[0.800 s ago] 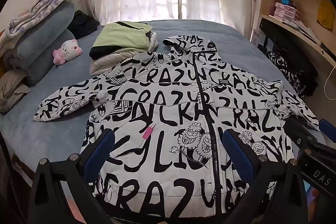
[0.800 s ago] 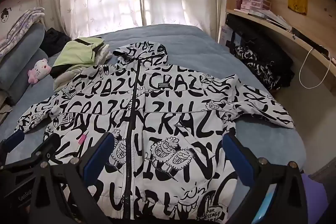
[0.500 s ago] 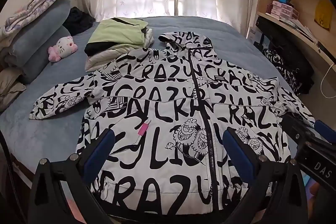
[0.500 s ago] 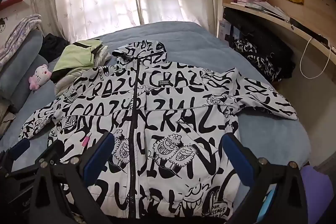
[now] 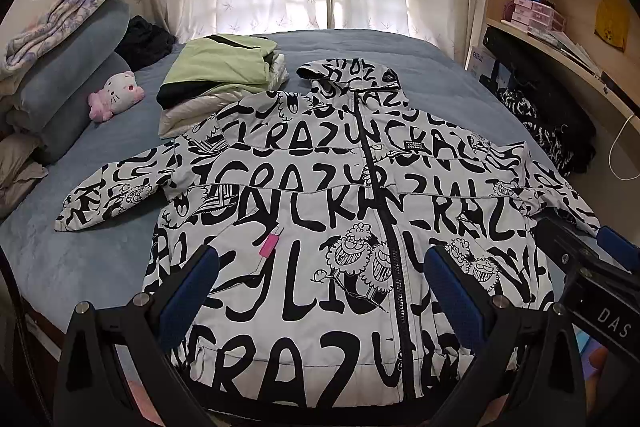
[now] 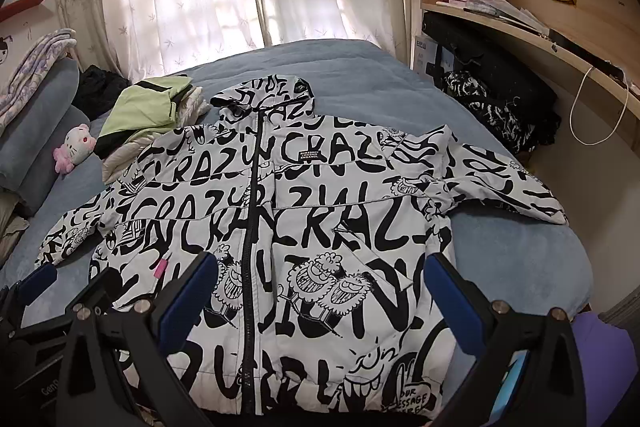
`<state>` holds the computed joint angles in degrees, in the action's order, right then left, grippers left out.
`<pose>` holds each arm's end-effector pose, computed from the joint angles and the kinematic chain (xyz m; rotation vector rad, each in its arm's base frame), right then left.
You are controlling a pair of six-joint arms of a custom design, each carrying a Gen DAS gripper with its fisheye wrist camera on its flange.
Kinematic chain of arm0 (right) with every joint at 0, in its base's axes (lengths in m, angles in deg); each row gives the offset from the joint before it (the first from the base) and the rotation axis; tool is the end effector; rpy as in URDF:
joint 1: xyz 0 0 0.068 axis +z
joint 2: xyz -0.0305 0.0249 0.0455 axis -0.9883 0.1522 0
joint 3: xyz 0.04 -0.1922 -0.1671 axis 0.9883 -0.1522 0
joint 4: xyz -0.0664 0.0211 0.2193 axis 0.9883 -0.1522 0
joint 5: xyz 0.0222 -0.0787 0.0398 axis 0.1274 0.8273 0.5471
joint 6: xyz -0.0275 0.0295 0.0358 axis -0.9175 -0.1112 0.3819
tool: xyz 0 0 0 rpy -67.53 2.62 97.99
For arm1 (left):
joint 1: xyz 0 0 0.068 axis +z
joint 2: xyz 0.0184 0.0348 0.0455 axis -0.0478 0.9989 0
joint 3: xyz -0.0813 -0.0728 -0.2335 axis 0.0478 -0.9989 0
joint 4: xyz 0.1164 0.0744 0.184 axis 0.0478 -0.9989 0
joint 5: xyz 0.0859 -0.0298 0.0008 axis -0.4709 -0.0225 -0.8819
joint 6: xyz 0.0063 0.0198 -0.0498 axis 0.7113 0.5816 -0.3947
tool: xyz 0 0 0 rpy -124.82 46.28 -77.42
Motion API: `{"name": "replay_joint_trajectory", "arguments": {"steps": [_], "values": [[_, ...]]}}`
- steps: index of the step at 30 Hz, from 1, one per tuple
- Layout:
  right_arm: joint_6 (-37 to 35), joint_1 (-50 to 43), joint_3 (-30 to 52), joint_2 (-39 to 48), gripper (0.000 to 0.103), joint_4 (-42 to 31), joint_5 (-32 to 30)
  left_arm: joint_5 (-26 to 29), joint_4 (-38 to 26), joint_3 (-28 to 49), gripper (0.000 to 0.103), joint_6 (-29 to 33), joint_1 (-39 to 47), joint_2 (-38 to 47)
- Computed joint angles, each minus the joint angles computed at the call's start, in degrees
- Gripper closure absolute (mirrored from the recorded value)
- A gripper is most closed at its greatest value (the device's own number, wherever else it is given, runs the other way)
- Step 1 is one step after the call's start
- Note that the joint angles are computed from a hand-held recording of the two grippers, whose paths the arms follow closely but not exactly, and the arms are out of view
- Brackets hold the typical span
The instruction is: Fold large clothes
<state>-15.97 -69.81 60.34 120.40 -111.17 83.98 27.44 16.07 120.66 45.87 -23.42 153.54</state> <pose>0.2338 0.0342 0.3770 0.4047 2.3074 -0.1496 0.2537 -0.0921 0.3724 0.2000 2.3456 -0.1328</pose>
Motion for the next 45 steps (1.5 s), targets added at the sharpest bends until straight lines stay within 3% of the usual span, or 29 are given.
{"name": "replay_joint_trajectory", "arguments": {"steps": [14,22,33,39,45], "values": [[-0.45,-0.66,-3.16,-1.61,0.0,1.99,-0.39,-0.6,0.24,-0.21,0.002,-0.07,-0.36,-0.09],[-1.09,1.15,-4.25,-2.0,0.0,3.1,2.8,-1.19,-0.46,-0.1,0.002,-0.96,-1.01,0.0],[-0.13,0.76,-5.51,-2.6,0.0,4.12,1.94,1.87,-0.36,-1.24,0.002,1.5,2.3,-0.52],[-0.19,-1.62,-7.22,-3.56,0.0,5.3,-1.48,1.02,-0.04,-1.62,0.002,0.95,1.38,-0.7],[-0.98,-1.74,-7.44,-3.15,0.0,5.31,-1.06,1.63,0.96,-3.37,0.003,2.29,1.97,-0.47]]}}
